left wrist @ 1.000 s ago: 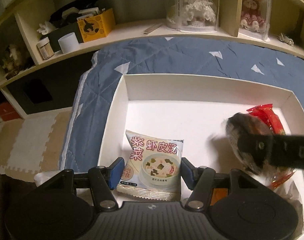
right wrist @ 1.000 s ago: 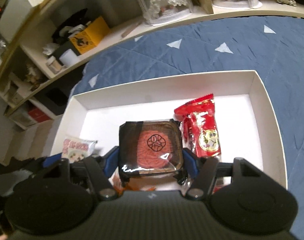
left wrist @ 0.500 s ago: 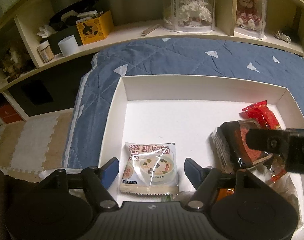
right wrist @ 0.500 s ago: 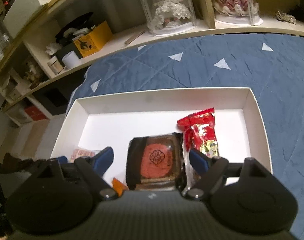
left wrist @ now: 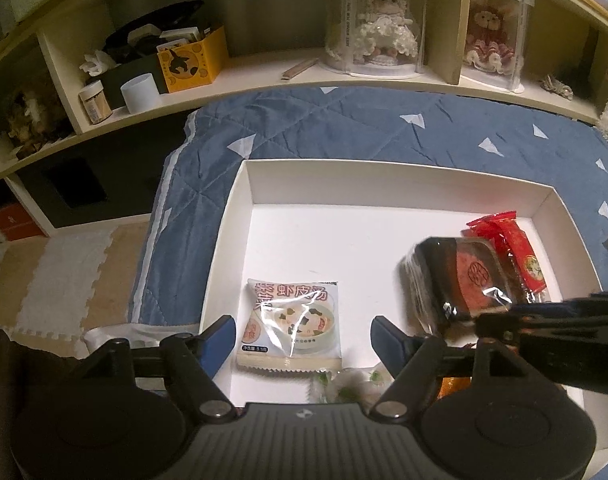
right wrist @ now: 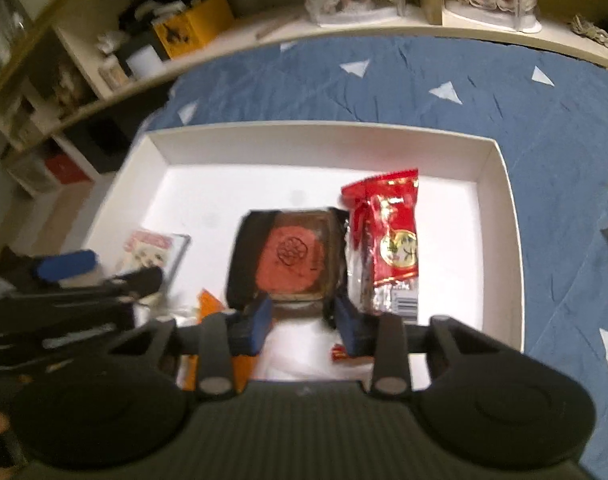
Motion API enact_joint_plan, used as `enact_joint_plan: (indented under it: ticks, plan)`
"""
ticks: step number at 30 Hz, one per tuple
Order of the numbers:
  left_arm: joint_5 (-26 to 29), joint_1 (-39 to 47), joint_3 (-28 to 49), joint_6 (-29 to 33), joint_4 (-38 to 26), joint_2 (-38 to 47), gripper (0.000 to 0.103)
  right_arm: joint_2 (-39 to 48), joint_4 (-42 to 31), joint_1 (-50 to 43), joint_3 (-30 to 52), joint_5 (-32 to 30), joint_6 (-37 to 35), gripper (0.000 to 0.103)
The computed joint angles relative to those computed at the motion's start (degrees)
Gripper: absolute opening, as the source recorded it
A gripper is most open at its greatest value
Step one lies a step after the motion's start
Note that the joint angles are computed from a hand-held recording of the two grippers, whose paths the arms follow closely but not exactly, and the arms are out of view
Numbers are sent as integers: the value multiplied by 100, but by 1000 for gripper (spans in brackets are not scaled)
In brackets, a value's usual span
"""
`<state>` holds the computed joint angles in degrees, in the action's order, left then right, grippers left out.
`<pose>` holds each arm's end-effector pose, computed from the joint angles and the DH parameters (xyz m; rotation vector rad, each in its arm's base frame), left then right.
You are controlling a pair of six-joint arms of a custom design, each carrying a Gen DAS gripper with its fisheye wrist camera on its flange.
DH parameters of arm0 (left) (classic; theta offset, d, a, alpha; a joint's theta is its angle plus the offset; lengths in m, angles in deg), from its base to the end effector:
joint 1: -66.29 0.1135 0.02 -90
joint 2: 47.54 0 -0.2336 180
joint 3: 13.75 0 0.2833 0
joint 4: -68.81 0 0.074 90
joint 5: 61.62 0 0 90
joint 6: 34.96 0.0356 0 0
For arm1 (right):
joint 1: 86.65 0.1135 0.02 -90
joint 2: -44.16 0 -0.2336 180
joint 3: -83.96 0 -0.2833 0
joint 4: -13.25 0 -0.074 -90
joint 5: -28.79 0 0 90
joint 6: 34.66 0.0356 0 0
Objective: Organize snacks
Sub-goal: 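Lower both snacks into the white box and open both tools, then move both open tools from the box to the clear bag and orange wafer stick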
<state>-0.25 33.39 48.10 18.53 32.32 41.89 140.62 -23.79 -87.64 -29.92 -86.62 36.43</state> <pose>0.2736 -0.1567 0.1213 -0.2244 2.4810 0.1957 0.3318 0.0095 0.1045 -0.5283 2.5870 0.4946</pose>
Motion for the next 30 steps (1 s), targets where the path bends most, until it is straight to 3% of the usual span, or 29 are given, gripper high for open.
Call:
enact_joint_plan:
  ticks: [5,12,18,30]
  plan:
    - [44,18,-49,-13,16,-57,76,94,425,183,-110,145,326,40]
    - [50,11,-189,-127,-54,-300,76,-241,372,-68,-318,-143,80,42]
    - [-98,-212,-275,-355,-280,-608,81,-617,307,-433,-512,-577,-143,51]
    - [-556,-966,-183,-1029,-903,-1049,87,-1396,164,-1198,-880,-879,-793,73]
